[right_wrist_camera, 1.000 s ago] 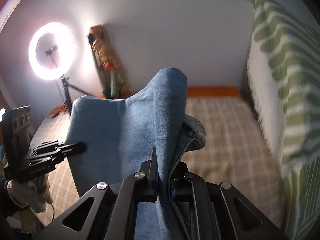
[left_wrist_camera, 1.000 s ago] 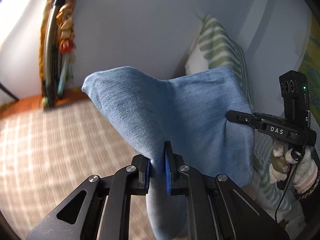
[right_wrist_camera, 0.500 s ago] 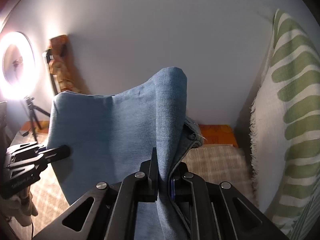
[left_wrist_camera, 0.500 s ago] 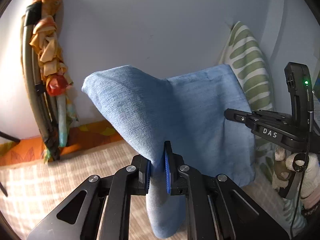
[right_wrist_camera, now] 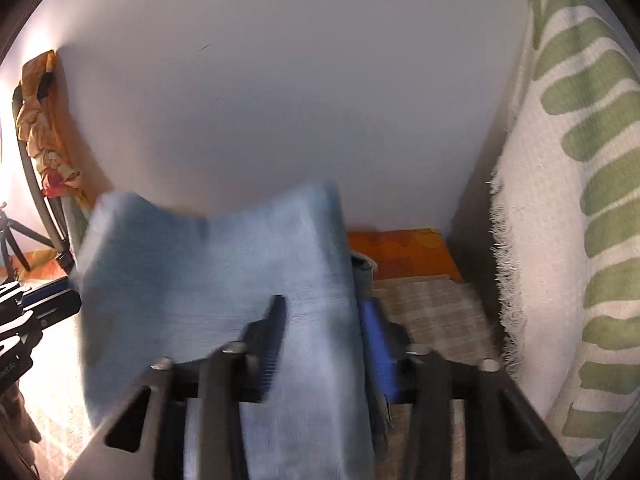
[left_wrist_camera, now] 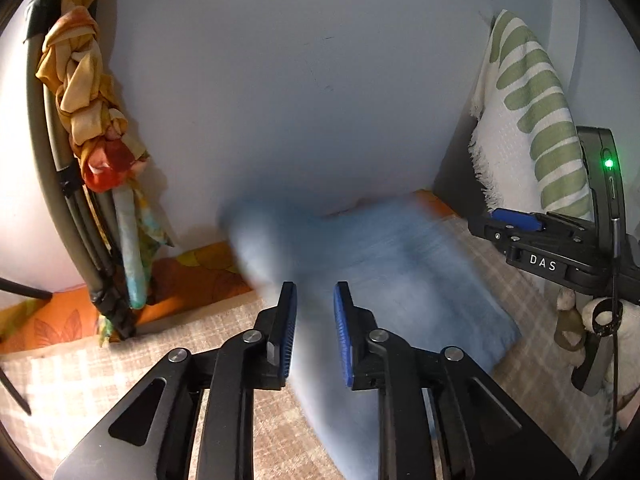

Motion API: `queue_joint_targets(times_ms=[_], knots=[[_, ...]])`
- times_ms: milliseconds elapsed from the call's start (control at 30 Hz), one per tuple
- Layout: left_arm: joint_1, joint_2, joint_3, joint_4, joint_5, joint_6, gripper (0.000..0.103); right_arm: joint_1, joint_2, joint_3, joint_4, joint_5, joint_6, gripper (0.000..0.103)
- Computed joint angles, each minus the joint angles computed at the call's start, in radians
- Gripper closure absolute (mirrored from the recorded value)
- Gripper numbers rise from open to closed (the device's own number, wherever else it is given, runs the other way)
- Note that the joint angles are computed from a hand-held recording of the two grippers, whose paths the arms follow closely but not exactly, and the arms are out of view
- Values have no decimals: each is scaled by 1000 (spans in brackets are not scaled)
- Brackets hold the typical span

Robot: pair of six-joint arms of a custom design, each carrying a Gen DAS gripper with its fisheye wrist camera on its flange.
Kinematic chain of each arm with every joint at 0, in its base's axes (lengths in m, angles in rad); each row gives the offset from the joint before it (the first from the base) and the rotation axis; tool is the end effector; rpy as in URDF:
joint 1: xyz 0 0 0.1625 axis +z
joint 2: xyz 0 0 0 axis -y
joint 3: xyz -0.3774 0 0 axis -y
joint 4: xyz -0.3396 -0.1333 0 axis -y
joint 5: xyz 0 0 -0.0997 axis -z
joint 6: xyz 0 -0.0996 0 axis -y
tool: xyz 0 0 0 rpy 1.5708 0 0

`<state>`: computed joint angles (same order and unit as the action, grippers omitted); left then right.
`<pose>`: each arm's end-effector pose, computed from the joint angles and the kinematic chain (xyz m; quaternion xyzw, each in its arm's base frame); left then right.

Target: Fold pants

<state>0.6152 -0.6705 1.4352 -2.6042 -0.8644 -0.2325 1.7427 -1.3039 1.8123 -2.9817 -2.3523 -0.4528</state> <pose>-0.4223 -0.5408 0.1153 0.2856 0.8861 -0.2960 0.2137 0.1500 -0.4951 0.3957 0.0976 -0.8429 0.3513 0.3958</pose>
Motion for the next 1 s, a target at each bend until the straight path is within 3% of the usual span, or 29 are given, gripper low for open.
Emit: queue_joint_targets(times_ms=[33, 67, 367, 567, 667, 1000], knots=[[1, -3, 2, 8, 0, -8, 63, -2, -4, 6, -6, -3, -4, 49], [0, -7, 8, 8, -1, -13, 55, -2, -8, 10, -1, -8, -1, 40], [-45, -76, 103, -13, 6, -9, 44, 16, -75, 114, -20, -15, 18, 26], [-89, -157, 179, 17, 14, -45, 39, 67, -143, 173, 14, -15, 91, 19], [-117, -210, 234, -1, 41, -49, 31, 111, -163, 185, 42, -39, 122, 17], [-209, -393, 364, 65, 66, -116, 26, 306, -205, 227, 78, -149, 238, 5]])
